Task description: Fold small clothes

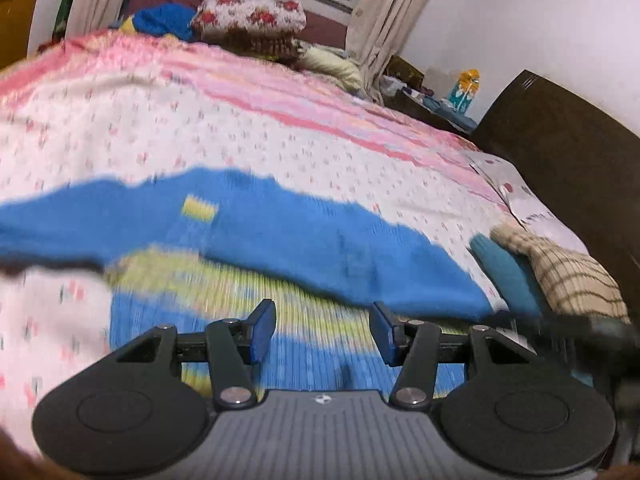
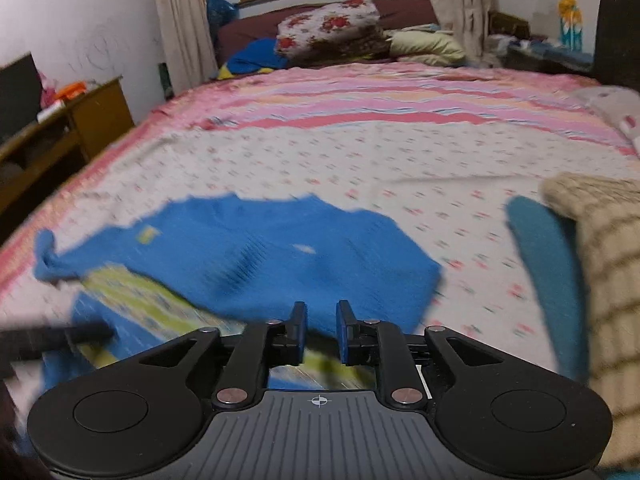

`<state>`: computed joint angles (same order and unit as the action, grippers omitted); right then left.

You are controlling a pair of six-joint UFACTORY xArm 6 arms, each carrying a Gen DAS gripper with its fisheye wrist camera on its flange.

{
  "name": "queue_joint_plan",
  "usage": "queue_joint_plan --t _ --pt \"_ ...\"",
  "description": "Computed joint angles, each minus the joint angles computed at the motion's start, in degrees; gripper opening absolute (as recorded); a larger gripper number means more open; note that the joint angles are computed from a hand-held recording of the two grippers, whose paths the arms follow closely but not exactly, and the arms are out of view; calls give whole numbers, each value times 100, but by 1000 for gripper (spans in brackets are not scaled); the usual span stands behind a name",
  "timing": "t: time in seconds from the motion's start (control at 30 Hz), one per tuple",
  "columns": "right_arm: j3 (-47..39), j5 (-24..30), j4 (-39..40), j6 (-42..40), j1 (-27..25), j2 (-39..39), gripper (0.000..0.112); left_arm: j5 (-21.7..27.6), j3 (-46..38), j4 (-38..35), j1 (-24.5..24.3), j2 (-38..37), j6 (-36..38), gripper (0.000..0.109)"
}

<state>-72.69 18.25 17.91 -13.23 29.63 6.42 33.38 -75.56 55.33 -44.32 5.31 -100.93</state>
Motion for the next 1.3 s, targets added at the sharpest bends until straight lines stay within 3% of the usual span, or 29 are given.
queue_joint_plan --t 0.13,0.2,0.27,0.3,0.43,0.53,0.73,1.0,1.13,1.3 --pt "372 -278 -190 -224 20 -96 27 69 -656 -326 183 588 727 56" --pt "427 -516 -641 -51 43 -16 27 97 -858 -715 274 821 1006 56" --pt "447 -727 -1223 408 6 80 27 487 -1060 -995 244 983 1268 56" --pt "405 -742 -1304 527 -16 128 27 833 -1195 -1081 213 1072 1406 56" --pt "491 -587 -1404 580 -105 10 27 1411 -1056 -884 123 897 1309 55" --pt "785 -534 -545 -321 -70 -315 27 1961 -1120 -852 14 864 1295 55" --pt "596 -590 328 -719 -78 -321 27 2203 -1023 -836 -19 770 1095 55" --pt "230 -490 1090 -2419 305 -9 31 2603 -492 -440 -422 208 121 56" --pt "-467 -388 1778 -3548 702 525 35 2617 -139 -323 -585 -80 -315 56" --pt "-1717 -17 1842 -3781 1063 1508 37 2471 310 -126 -645 -402 -836 56"
